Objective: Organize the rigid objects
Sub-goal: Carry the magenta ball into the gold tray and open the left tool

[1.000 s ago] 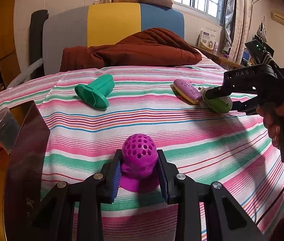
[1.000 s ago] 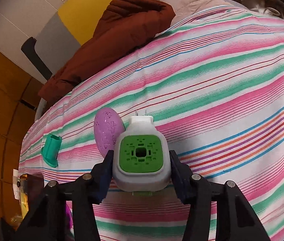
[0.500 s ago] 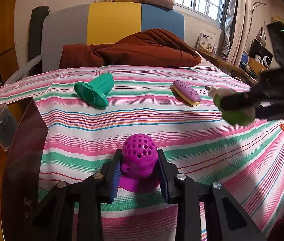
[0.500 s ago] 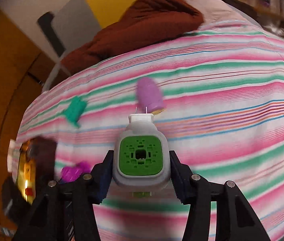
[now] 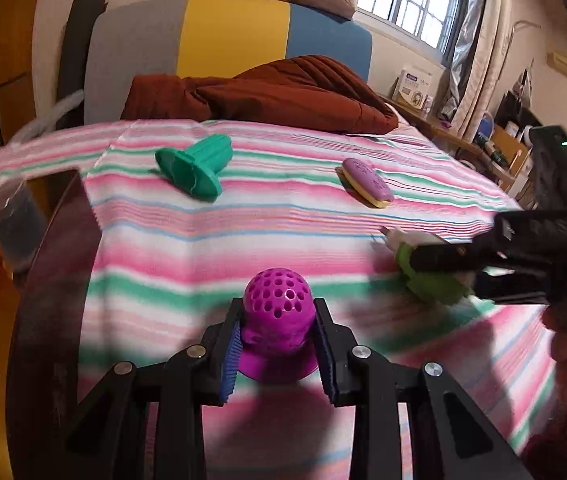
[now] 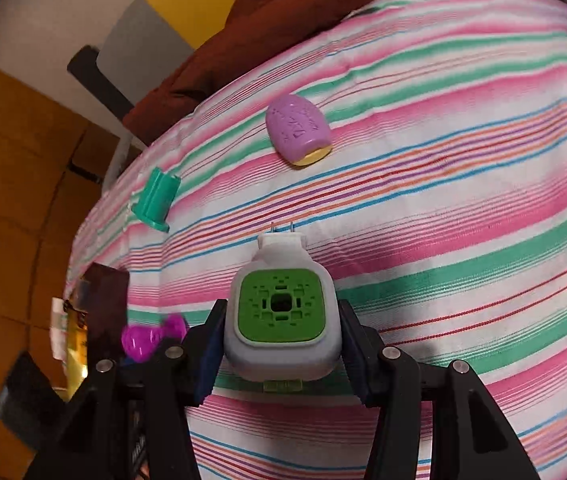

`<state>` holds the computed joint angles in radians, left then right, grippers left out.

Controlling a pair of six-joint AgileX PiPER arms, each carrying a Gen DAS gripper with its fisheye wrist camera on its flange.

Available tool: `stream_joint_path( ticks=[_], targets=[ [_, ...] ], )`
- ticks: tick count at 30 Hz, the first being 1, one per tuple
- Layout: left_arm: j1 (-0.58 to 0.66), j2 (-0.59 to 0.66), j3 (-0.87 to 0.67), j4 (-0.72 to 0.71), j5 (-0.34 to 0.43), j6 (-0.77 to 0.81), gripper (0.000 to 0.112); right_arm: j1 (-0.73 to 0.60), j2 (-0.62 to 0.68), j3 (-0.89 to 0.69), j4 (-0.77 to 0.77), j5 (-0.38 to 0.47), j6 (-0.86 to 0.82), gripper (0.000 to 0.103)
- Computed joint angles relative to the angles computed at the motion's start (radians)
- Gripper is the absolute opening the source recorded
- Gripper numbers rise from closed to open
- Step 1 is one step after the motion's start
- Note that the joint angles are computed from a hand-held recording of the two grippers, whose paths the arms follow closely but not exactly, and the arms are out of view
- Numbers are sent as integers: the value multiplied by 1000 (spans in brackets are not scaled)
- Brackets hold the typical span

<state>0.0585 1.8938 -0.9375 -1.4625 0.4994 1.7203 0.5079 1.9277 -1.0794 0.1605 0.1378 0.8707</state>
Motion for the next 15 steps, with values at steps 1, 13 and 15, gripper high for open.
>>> stream_joint_path(
  ticks=[1,13,15],
  targets=[
    [16,-17,23,10,23,-3,32,-1,0,0,18,1,-20,53],
    [209,-249,195,117,310,7,32,31,8,-50,-278,75,237,53],
    [260,-279,200,138,348,7,32,35,8,-55,-301,87,250,53]
  ],
)
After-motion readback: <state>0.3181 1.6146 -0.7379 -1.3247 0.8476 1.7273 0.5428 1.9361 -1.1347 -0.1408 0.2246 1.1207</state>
